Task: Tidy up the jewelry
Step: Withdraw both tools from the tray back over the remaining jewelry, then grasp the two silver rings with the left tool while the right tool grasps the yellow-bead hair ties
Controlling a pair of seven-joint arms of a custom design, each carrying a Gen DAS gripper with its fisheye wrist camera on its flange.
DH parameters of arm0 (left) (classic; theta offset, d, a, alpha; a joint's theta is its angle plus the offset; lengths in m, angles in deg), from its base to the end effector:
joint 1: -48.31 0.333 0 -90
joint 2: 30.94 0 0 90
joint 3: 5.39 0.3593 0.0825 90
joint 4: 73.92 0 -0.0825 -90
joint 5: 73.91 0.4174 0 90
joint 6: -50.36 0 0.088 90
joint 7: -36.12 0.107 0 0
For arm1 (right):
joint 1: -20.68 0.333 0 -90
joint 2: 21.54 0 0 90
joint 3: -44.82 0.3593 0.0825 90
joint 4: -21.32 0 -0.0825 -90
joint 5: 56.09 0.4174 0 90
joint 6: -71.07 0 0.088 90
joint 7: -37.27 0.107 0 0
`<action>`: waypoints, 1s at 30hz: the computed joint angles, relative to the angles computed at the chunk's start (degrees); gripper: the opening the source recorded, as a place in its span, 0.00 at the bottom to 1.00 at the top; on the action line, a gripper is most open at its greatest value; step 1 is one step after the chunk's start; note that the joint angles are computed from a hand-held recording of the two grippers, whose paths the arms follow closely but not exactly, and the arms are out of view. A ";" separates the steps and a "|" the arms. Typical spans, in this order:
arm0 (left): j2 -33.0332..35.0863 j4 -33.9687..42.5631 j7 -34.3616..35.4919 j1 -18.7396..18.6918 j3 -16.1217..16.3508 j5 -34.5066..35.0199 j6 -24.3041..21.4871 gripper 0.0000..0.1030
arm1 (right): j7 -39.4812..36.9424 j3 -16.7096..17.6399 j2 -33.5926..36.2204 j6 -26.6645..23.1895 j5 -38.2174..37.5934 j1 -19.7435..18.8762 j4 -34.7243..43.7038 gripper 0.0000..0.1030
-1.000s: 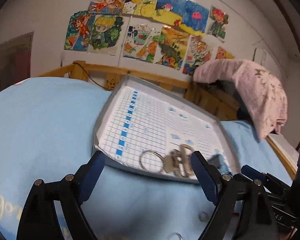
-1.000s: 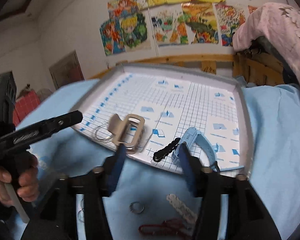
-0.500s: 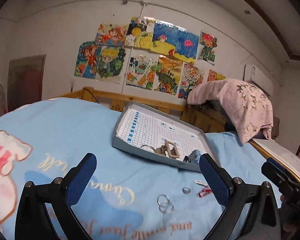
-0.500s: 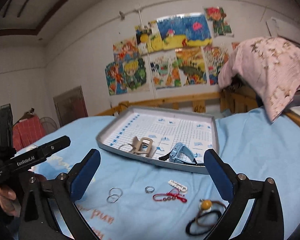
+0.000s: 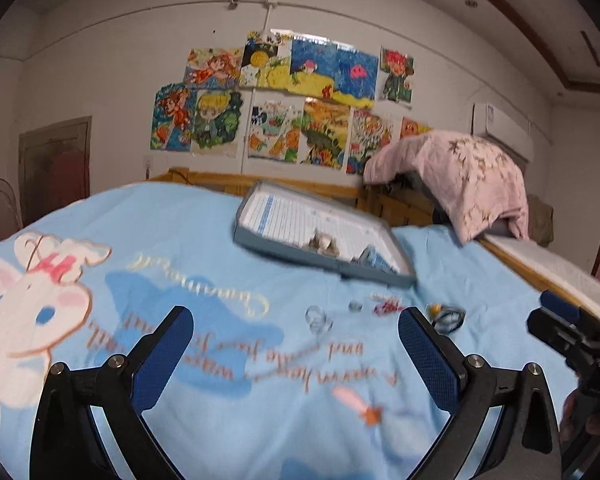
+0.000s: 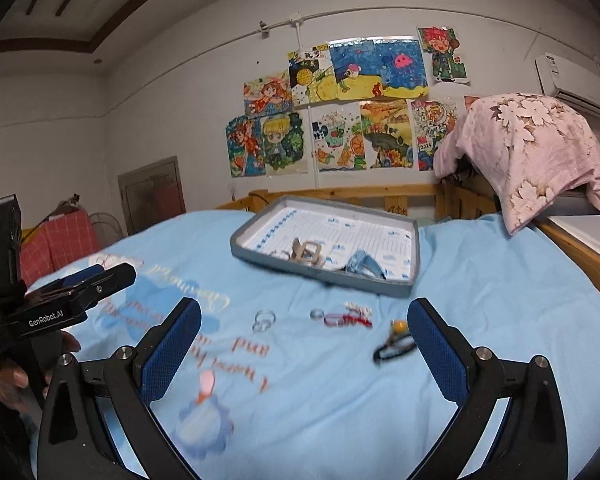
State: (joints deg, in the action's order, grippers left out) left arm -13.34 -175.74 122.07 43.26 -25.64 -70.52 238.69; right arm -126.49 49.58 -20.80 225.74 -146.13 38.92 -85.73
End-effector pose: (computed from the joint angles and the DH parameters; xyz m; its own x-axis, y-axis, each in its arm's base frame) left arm 0.6622 -0.2797 0.5730 -0.4141 -0.9024 0.1189 -0.3583 0.0415 -0.9327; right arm 0.5739 0.2800 0.6012 -0.0994 -0.9850 -0.1412 -0.2641 0.1629 -0.9507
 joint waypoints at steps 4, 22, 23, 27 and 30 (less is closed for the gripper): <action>-0.87 -3.23 -1.39 -5.92 7.03 -1.15 2.68 1.00 | -1.26 0.99 -2.26 -2.37 1.68 0.59 -3.67 0.99; 2.32 2.42 1.65 -1.77 1.70 1.17 -8.19 1.00 | -0.65 2.74 -4.32 -13.46 6.60 1.95 -7.11 0.99; 3.02 3.84 2.38 -2.40 2.20 0.78 -9.36 1.00 | -2.28 2.61 -4.00 -13.49 8.30 1.67 -6.80 0.99; 7.29 11.00 3.23 -5.79 5.18 -0.17 -12.70 1.00 | -6.27 1.84 -3.37 -13.12 10.46 0.38 -5.72 0.99; 11.76 18.78 5.45 -6.67 4.97 -1.14 -19.53 1.00 | -10.57 0.69 -2.25 -10.65 12.53 -0.92 -4.15 0.99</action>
State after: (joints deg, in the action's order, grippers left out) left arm -1.58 -156.95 127.52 36.59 -20.67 -71.66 219.16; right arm -137.06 50.28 -23.05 215.09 -133.60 38.00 -89.88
